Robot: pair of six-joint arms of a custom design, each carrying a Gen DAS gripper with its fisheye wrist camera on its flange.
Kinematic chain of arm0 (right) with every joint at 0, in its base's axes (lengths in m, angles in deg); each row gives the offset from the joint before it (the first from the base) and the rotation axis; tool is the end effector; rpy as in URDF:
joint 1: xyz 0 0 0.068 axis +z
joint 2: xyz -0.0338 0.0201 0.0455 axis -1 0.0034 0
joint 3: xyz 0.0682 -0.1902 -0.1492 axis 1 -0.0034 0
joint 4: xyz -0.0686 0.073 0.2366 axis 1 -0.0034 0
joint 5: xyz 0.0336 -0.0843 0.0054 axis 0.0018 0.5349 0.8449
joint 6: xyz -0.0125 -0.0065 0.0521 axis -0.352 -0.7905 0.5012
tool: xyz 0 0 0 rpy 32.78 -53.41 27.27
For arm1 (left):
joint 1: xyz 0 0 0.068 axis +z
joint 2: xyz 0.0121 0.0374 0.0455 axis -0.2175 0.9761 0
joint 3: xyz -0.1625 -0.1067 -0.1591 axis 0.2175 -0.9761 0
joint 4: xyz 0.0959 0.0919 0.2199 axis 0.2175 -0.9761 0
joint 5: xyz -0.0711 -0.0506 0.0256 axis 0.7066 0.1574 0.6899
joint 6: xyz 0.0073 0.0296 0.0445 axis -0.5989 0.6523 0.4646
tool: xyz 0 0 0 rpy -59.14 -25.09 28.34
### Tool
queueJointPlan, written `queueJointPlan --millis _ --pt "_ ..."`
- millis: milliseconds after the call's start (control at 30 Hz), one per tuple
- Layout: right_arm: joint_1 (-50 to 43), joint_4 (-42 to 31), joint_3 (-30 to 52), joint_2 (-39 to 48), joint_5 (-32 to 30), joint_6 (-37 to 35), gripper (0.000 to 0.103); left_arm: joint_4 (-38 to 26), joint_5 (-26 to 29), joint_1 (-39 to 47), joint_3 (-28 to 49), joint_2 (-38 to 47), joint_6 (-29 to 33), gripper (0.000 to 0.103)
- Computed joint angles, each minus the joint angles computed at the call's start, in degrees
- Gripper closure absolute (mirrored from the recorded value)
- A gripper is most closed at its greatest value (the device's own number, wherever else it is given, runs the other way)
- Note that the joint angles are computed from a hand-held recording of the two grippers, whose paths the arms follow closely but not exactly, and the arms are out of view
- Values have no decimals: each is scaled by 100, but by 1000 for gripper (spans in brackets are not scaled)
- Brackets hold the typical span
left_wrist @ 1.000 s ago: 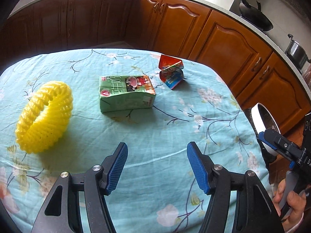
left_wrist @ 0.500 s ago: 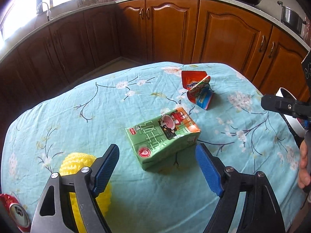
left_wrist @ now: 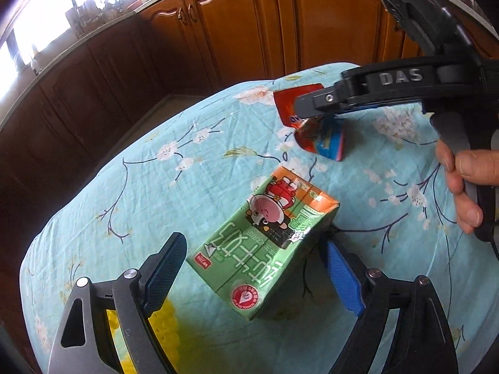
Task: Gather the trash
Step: 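Grasp the green drink carton with the left tool while the right tool grasps the Ovaltine wrapper, then carry green carton and Ovaltine wrapper to the bin and release both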
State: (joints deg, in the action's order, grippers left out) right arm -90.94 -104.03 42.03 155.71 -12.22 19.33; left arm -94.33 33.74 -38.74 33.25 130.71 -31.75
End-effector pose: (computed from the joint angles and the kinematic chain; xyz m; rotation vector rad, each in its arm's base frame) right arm 0.3550 0.0122 0.0682 -0.4540 2.6011 0.6997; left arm 0.2542 -0.1138 0.1220 0.2710 2.5142 0.1268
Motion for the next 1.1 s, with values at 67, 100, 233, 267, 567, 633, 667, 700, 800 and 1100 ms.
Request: queueJointPlan --millis 67,100,233,267,567,633,667,700,800,1100 --pt "8 36 -76 -31 112 -63 78 36 -140 -135 8 99 18 33" --pt "-41 81 -167 -102 101 -99 89 71 -151 -186 -17 90 4 37" --pt "-377 -23 -505 -476 -116 -427 100 108 -219 -339 -101 4 -255 46" --pt "-460 -59 -584 -572 -153 -513 100 89 -242 -385 -103 -15 -361 48" --pt "-1824 -1105 -1101 -1375 -824 -1690 102 -150 -248 -1265 -382 -724 -1320 50" --pt "-2220 -1470 -1160 -1557 -962 -2057 102 -116 -180 -1470 -406 -785 -1595 51" --pt "-2465 -1706 -1163 -1627 -1040 -2298 102 -92 -153 -1575 -397 -783 -1725 51" --pt "-2632 -1818 -1179 -1662 -1088 -2443 102 -43 -154 -1679 -394 -779 -1844 51" --pt "-3324 -2463 -1088 -1780 -1230 -3081 102 43 -291 -2062 -328 -692 -2254 51" --pt "-5229 -4240 -316 -1710 -1396 -4843 102 -348 -770 -3167 250 -524 -3406 51"
